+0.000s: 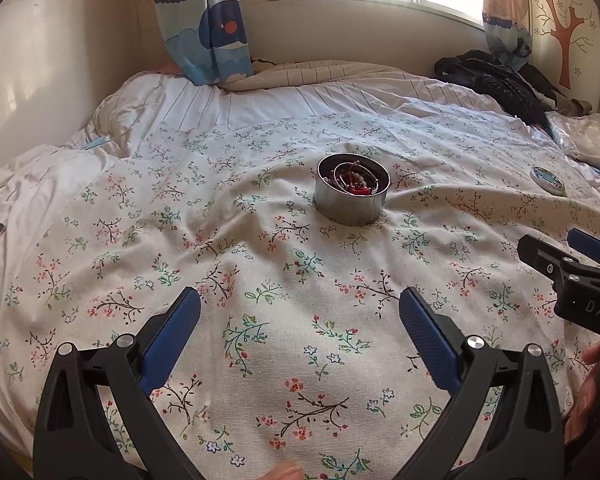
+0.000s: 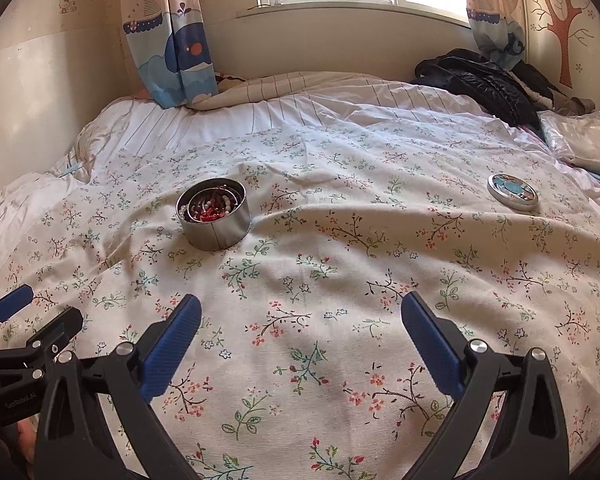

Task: Organize jewelry

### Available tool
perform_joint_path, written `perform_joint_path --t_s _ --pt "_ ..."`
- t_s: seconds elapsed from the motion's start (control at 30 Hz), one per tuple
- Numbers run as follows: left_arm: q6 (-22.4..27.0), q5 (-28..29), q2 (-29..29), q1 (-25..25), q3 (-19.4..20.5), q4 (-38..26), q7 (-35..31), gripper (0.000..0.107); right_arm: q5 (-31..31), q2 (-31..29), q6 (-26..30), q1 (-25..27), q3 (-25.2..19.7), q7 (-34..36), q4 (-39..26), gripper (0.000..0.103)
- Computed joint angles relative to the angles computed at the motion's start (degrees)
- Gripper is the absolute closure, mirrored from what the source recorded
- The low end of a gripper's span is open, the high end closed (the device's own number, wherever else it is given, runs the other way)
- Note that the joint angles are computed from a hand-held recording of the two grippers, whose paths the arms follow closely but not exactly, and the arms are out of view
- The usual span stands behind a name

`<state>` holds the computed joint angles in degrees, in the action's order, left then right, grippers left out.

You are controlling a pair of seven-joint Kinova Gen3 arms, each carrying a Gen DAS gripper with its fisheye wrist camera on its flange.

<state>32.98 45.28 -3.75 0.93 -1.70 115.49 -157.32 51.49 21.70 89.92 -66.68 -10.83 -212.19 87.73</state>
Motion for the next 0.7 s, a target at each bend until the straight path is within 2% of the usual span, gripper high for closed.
perform_joint_path --t_s 0.37,0.7 --pt "0.07 1.95 -1.05 0.14 -0.81 0.68 -1.97 0.012 0.03 -0.10 0.06 0.06 -0.03 -0.59 0.27 0.007" --pt "2.42 -5.45 -0.13 0.01 -0.03 -1.74 4.96 0.012 -0.05 -0.24 0.00 0.23 -0.06 -0.63 0.48 0.007"
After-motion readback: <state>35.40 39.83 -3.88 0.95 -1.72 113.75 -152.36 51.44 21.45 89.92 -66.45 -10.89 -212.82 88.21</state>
